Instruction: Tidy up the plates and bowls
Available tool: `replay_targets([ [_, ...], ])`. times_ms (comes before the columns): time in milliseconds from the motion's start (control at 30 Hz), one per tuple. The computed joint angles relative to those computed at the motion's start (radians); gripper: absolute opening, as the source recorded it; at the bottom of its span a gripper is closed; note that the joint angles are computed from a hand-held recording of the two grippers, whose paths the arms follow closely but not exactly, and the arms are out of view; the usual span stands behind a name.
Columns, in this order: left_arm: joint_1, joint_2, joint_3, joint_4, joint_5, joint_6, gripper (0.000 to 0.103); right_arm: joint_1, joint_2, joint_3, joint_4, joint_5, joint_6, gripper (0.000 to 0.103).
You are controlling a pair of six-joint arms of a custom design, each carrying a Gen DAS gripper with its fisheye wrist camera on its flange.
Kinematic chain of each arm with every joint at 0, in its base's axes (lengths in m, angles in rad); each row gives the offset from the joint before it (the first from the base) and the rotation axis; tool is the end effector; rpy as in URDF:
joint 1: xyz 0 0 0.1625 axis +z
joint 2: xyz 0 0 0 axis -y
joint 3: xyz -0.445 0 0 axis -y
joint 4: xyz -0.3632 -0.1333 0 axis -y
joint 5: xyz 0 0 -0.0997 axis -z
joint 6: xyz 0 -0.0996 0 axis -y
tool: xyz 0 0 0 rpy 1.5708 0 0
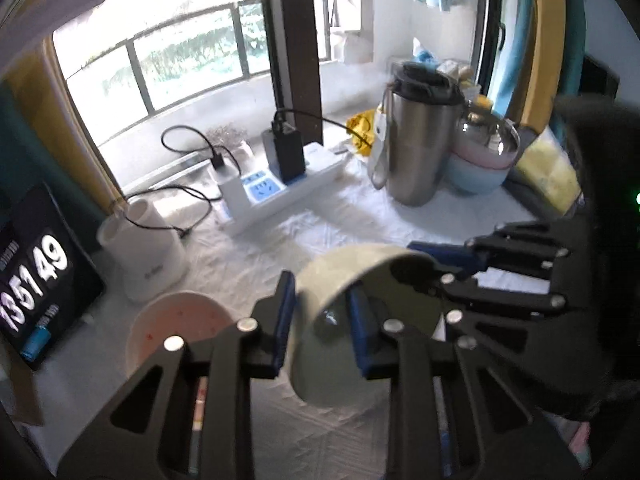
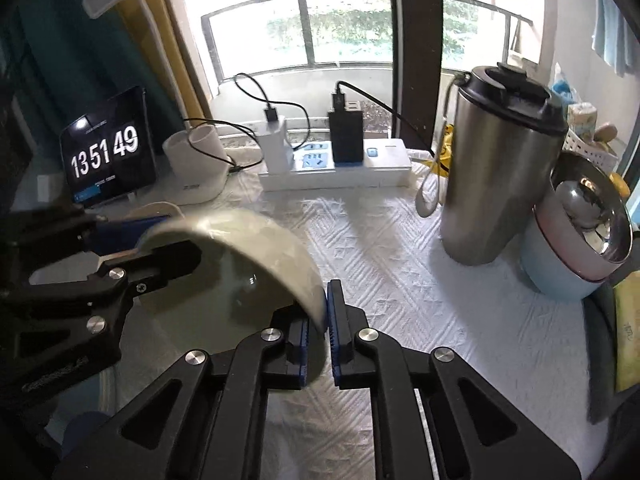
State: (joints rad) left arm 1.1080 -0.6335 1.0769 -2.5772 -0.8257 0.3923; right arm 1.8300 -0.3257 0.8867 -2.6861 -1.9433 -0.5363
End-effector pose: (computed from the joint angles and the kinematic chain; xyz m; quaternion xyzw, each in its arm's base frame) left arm -0.1820 -0.8146 0.2614 0.2790 0.8561 -0.2709 0.3403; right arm 0.3149 -0.8090 0.0853 0.3194 -0.8910 0.2417 0.2135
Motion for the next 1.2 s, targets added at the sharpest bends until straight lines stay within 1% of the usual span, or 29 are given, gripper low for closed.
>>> replay_targets([
  [33,-0.003,0.007,0.006,-0.026,0.016,0.032,0.027,0.004,-0.002,0.009,-0.009,-0.004,-0.002,0.012],
  [67,0.002,0.009,0.000,-0.014,0.008,0.023,0.027,0.005,-0.001,0.010,-0.002,-0.011,0.009,0.012],
  [133,0.022,0.026,-0.047,0.073,-0.017,-0.045,0.025,0.005,0.012,-0.009,0.023,-0.035,0.034,0.012],
  [167,0.025,0.035,-0.055,0.066,-0.007,-0.031,0.024,0.002,0.015,-0.010,0.031,-0.042,0.044,0.012],
  [233,0.029,0.032,-0.059,0.082,-0.022,-0.046,0.024,-0.003,-0.001,0.006,0.039,-0.022,0.062,0.012],
  [300,0.030,0.025,-0.043,0.072,-0.031,-0.040,0.024,-0.004,-0.009,0.016,0.036,-0.020,0.074,0.012],
  [400,0.031,0.021,-0.041,0.077,-0.048,-0.046,0.024,-0.015,-0.019,0.012,0.069,0.011,0.112,0.012],
  [500,0.030,0.023,-0.033,0.051,-0.042,-0.026,0.024,-0.014,-0.024,0.022,0.057,0.009,0.116,0.012],
  [767,0.020,0.003,0.012,-0.010,-0.057,-0.004,0.022,-0.017,-0.050,0.065,0.018,0.023,0.134,0.013],
  [1000,-0.006,-0.029,0.054,-0.089,-0.066,0.024,0.021,0.002,-0.088,0.119,-0.068,0.028,0.124,0.014],
  [1200,-0.032,-0.079,0.122,-0.154,-0.070,0.033,0.021,0.023,-0.138,0.193,-0.138,0.034,0.110,0.014],
])
